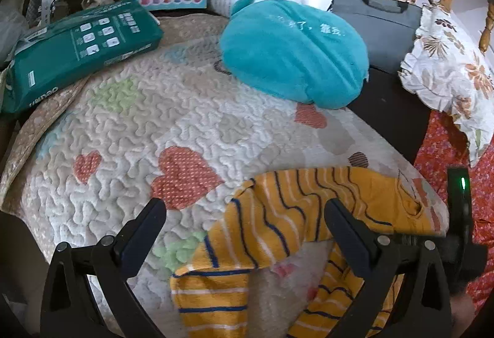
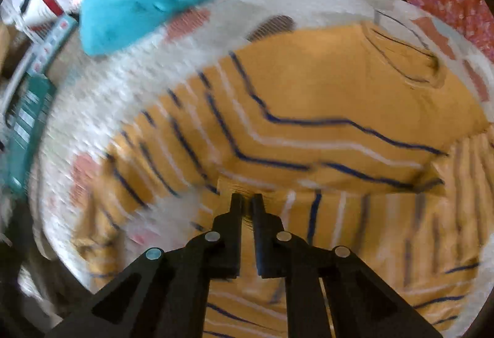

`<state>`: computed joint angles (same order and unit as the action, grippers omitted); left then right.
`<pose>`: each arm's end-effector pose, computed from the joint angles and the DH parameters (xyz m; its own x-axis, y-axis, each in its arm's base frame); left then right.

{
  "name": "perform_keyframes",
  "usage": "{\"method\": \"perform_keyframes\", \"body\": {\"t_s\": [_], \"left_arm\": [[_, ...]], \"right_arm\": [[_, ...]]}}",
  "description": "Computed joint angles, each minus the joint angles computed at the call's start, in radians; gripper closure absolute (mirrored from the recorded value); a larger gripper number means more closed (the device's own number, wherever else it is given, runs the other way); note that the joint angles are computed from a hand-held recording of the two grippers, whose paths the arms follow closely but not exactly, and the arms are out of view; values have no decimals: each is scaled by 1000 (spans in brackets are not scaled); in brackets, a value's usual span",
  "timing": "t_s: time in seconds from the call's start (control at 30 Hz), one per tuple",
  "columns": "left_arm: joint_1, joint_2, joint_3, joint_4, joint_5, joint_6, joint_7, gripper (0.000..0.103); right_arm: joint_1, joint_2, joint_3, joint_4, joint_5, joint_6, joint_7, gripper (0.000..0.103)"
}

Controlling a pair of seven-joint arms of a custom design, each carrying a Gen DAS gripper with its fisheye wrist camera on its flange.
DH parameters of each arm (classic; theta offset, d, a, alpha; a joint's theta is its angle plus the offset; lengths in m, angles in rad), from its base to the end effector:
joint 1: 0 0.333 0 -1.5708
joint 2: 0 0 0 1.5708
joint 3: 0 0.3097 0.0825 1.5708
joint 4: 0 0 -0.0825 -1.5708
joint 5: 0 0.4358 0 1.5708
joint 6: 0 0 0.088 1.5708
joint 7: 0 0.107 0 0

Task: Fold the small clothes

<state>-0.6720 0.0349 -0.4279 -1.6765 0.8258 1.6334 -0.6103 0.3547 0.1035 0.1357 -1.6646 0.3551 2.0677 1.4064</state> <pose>0.3507 -0.5166 0.5799 0.7131 -0.6161 0.3346 -0.3057 -0.7027 -0.6425 0.5874 0.3301 0.5558 0.5239 -0.7949 -0.3060 -0.8431 -0.4329 -0.3189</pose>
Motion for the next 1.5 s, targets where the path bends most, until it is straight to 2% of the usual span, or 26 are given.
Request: {"method": "perform_keyframes", "body": {"t_s": [0.07, 0.13, 0.17, 0.23, 0.27, 0.3, 0.33, 0.37, 0.43, 0.5, 0.6, 0.67, 0.77, 0.8, 0.83, 0.87, 1.1, 1.2, 1.27, 1.37, 1.43, 1.5], "left_arm": [[-5, 13, -3, 17, -8, -30, 24, 1], [-13, 25, -6, 30, -13, -56, 52, 1], [-18, 30, -8, 34, -13, -69, 62, 1], [-33, 46, -12, 47, -15, -101, 88, 1], [-36, 45, -12, 43, -23, -101, 96, 1], [-40, 43, -12, 37, -34, -97, 98, 1], [-45, 43, -15, 32, -45, -96, 94, 1], [-51, 46, -18, 33, -53, -99, 89, 1], [-66, 61, -24, 47, -64, -108, 65, 1], [-81, 82, -25, 69, -61, -100, 35, 1], [-110, 157, -19, 160, -36, -103, 65, 1], [-131, 200, -9, 211, -29, -87, 89, 1], [-157, 244, 10, 264, -37, -65, 104, 1], [-164, 258, 16, 282, -43, -64, 112, 1], [-172, 269, 22, 296, -47, -67, 118, 1], [-179, 278, 29, 309, -50, -72, 123, 1], [-206, 291, 54, 338, -52, -112, 161, 1], [-191, 263, 55, 296, -57, -77, 151, 1], [-178, 254, 54, 278, -57, -54, 156, 1], [-161, 251, 55, 258, -54, -15, 164, 1], [-148, 247, 55, 237, -62, 25, 151, 1], [-137, 240, 52, 215, -73, 62, 138, 1]], "right_arm": [[-2, 57, 19, 51, 128, -19, -31, 101], [7, 79, 26, 74, 111, -45, -14, 100], [5, 74, 29, 66, 124, -51, -12, 100], [-41, -11, 13, -19, 238, -77, -92, 97], [-48, -41, 0, -49, 240, -71, -118, 89], [-62, -102, -21, -110, 233, -48, -155, 71], [-78, -178, -49, -190, 199, -4, -188, 59], [-98, -251, -77, -272, 144, 59, -203, 40], [-137, -337, -120, -372, 27, 143, -174, 37], [-183, -378, -163, -427, -66, 146, -101, 35], [-223, -401, -237, -490, -53, 51, -87, 35], [-230, -423, -244, -535, -52, 32, -96, 35], [-226, -506, -227, -651, -76, 136, -106, 36], [-224, -519, -225, -666, -91, 145, -101, 46], [-220, -523, -221, -669, -111, 155, -97, 60], [-200, -506, -251, -644, -70, 113, -126, 95], [-257, -461, -287, -576, -46, 25, -70, 100], [-318, -477, -241, -592, -213, 91, 38, 103], [-341, -466, -263, -578, -243, 96, 60, 103], [-314, -476, -331, -561, -91, 69, -23, 100], [-280, -482, -357, -548, 31, -7, -111, 90], [-256, -495, -348, -564, 82, -81, -188, 45]]}}
